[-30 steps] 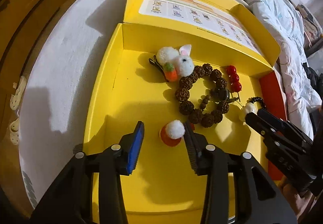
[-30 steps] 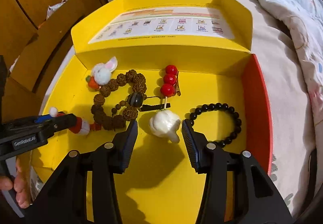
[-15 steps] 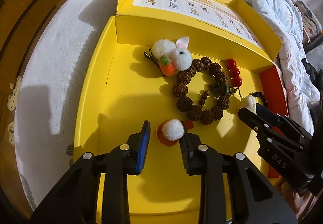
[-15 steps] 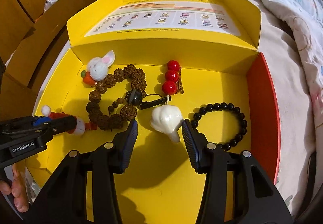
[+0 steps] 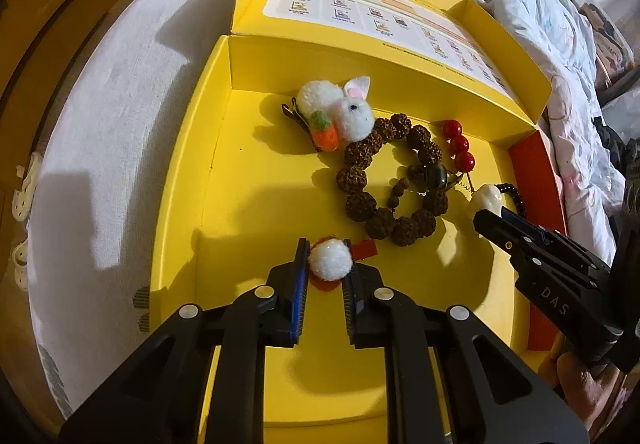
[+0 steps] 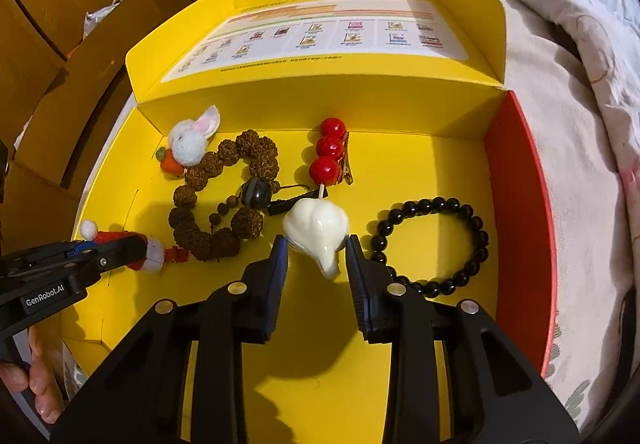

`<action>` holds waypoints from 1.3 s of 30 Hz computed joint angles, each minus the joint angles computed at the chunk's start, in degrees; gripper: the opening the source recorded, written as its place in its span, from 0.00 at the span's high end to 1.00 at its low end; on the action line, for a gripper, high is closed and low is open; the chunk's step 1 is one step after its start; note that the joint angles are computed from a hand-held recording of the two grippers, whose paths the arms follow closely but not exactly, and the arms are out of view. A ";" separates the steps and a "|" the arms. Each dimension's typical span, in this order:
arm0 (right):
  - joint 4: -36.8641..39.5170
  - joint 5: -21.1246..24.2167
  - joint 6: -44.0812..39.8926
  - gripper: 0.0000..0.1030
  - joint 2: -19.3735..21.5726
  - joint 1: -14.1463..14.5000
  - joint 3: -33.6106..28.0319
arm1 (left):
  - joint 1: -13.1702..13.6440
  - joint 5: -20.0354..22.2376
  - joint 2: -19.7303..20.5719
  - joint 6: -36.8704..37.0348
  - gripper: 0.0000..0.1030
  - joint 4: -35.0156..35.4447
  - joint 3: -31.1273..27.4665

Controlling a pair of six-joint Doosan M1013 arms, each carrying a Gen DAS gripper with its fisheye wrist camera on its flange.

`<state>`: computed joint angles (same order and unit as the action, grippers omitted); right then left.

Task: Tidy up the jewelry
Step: 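Grasp the white garlic charm with the right tool while the left tool holds the Santa clip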

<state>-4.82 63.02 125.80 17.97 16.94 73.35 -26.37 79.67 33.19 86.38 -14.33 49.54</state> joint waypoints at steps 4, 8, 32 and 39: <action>0.99 -0.56 0.12 0.71 -0.53 -0.33 0.53 | 0.15 -0.54 -0.37 -0.07 0.85 -0.25 0.08; 2.17 -2.10 0.20 0.84 -1.65 -0.70 1.39 | 0.40 -1.45 -1.19 0.19 0.85 -0.85 0.51; -0.34 5.32 -2.10 0.59 2.17 0.53 -5.08 | 0.42 -1.98 -2.33 1.39 0.85 -2.26 1.13; -1.23 5.13 -0.38 0.52 1.93 0.48 -4.32 | 0.37 -2.11 -2.52 1.57 0.85 -2.34 1.46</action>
